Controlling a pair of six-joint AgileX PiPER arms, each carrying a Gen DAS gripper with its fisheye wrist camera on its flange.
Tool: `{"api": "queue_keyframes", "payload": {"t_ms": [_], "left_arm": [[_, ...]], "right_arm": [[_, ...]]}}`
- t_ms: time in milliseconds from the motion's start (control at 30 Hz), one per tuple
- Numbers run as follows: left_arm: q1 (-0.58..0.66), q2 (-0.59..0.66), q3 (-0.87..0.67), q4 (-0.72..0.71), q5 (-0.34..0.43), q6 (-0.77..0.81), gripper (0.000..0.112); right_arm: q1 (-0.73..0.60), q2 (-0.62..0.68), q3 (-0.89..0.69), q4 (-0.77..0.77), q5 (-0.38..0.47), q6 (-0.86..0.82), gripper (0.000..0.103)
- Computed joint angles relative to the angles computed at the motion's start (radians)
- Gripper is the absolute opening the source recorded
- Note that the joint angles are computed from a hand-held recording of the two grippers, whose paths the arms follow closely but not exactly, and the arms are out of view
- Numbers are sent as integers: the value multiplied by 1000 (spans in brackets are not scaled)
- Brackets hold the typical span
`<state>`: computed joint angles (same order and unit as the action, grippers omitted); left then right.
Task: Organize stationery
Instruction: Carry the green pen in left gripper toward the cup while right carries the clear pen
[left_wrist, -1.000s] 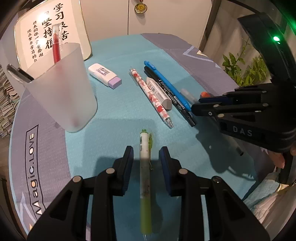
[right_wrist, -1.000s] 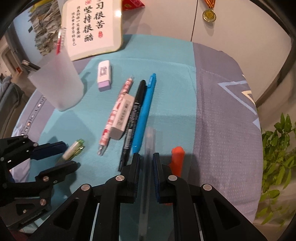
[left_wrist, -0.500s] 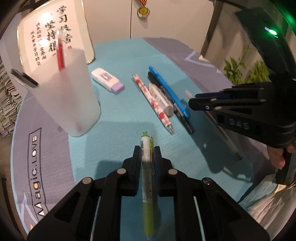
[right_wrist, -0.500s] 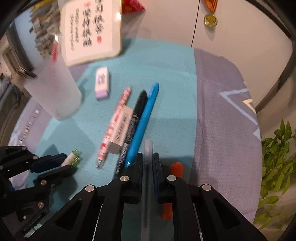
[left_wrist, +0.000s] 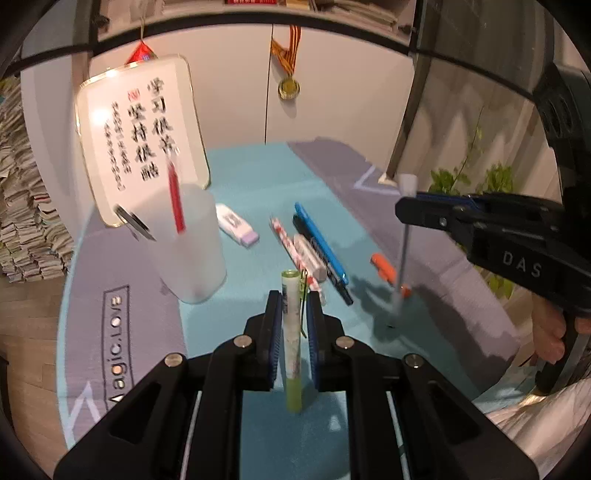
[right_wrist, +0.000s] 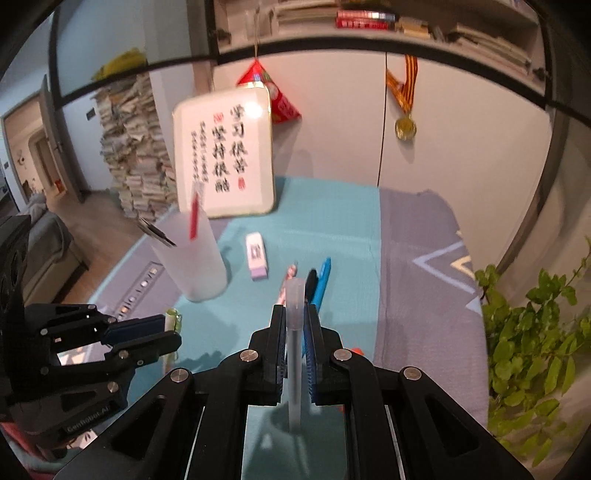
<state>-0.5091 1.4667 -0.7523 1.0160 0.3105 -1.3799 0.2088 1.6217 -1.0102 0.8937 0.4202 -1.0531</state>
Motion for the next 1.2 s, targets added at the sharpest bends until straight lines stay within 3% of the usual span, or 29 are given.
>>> {"api": "queue_keyframes", "payload": {"t_ms": [167,500,833,1200], "left_arm": [[-32,-50,2,87,51,-87,10],[-43,-106,-9,146,104,-123,10],[4,-141,-40,163,103,-119,10],[143,-174,-95,172,81,-76,10]], "right_arm": [[-6,-88,58,123,-7,-118,10],[13,-137,88,140,-19,-128,10],[31,-156,78,135,-32,-111,10],[74,-149,33,79,-52,-37,10]]}}
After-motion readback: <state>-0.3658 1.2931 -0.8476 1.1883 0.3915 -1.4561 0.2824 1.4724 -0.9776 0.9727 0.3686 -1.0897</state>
